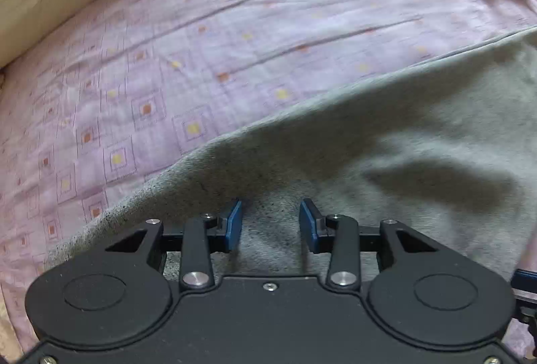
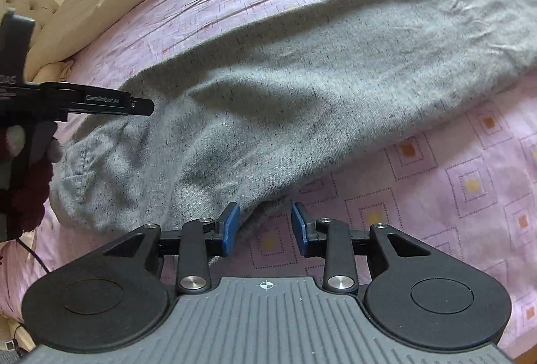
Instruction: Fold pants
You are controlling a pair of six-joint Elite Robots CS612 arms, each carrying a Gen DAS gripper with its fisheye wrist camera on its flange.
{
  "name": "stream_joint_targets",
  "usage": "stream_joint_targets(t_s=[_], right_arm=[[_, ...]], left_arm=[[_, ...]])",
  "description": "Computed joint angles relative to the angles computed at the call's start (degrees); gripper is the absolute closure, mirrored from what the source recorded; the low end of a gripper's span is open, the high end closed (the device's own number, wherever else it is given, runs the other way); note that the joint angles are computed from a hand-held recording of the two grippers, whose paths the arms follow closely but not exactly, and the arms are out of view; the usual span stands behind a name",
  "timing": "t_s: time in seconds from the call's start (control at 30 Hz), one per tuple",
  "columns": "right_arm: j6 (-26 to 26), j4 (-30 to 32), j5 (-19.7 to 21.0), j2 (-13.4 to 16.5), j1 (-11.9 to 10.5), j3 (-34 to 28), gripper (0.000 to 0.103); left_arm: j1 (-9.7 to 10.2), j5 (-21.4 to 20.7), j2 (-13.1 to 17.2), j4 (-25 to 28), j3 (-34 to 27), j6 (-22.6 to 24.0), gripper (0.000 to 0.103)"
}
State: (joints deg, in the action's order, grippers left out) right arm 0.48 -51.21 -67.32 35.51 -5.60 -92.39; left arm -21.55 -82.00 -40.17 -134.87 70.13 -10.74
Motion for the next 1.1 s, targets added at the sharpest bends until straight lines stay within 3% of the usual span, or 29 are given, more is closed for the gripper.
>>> stream_joint_targets(t_s=[0.1, 0.27, 0.37, 0.5, 0.63, 0.77, 0.8, 0.9, 1.0, 1.1], right_arm=[[0.64, -2.36, 0.03, 0.12, 0.23, 1.22, 0.070], [7.30, -12.35, -0.12, 0.38, 0.02, 3.01, 0.070], [7.94, -13.86, -0.71, 0.18, -0.12, 3.54, 0.070], [5.14, -11.32, 1.36, 0.16, -0.15, 2.69, 0.070], [2.09, -4.17, 5.37, -0.01, -0.16, 2.55, 0.069], [-5.35, 2.17, 10.17, -0.50, 0.55, 3.19, 0.068], [-8.03, 3.49, 10.62, -0.75, 0.91, 3.51, 0.063], [-14.57, 4.72, 9.21, -1.35, 2.07, 3.92, 0.059], [-15.36, 4.38, 8.74, -1.32, 2.13, 3.63, 0.059], [-17.69, 6.03, 9.11, -1.57, 1.79, 3.57, 0.059]], left_arm=[[0.98, -2.51, 0.48, 0.79, -0.58, -1.17, 0.052], [-0.30, 1.46, -0.86, 0.12, 1.81, 5.45, 0.052], [-0.69, 2.42, -1.16, 0.73, 2.02, 5.95, 0.052], [-0.27, 0.60, -1.44, 1.34, 1.97, 3.32, 0.052], [0.53, -2.13, -1.33, 1.91, 1.47, 0.52, 0.052], [1.11, -4.32, -1.34, 2.68, 1.14, -0.31, 0.052], [1.29, -5.17, -1.44, 3.14, 1.05, -0.57, 0.052], [2.14, -9.74, -2.07, 4.81, 1.07, -0.76, 0.051], [3.21, -15.57, -3.56, 5.16, 2.86, 1.59, 0.051], [3.50, -15.63, -5.15, 5.06, 5.33, 5.12, 0.050]])
